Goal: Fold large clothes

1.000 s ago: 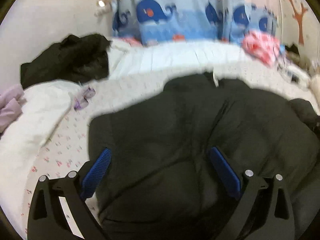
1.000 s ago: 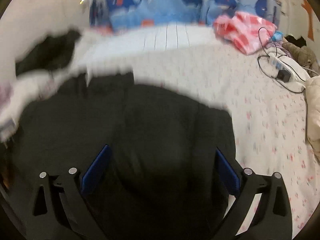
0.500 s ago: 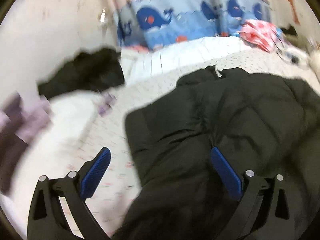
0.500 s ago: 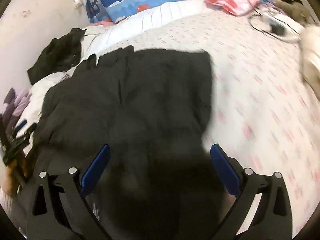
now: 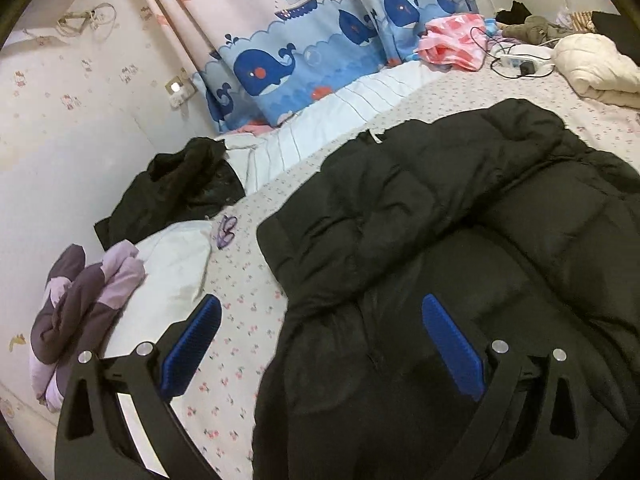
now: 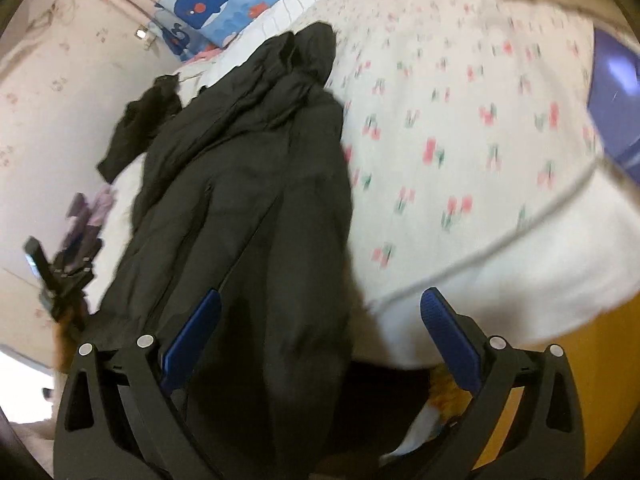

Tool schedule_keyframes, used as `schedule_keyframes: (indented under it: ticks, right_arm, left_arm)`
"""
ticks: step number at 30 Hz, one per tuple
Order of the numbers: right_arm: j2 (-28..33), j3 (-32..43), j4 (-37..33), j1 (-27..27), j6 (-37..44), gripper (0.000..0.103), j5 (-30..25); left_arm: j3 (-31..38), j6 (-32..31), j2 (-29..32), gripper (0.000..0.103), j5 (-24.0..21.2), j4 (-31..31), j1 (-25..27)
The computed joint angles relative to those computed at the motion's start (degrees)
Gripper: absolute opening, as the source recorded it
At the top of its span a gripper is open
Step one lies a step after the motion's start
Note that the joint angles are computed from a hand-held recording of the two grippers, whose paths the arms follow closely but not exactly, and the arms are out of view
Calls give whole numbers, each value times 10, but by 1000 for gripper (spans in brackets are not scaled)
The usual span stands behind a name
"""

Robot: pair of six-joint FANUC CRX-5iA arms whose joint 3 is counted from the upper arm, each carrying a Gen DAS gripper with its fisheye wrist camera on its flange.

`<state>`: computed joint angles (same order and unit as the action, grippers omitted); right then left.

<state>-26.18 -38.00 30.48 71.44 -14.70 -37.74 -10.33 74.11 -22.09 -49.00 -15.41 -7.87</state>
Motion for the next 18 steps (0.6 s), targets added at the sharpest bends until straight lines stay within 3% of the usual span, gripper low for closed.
schedule_keyframes:
  ticks: [8,18]
  right_arm:
    - [-18,-53,8,0,-43,97,134]
    - [-10,-116,118,-62,-166,97,293]
  left_arm:
    - [-20,-34,-33,97,-22,24,0]
    - [-33,-53,-60,97,-42,19,8]
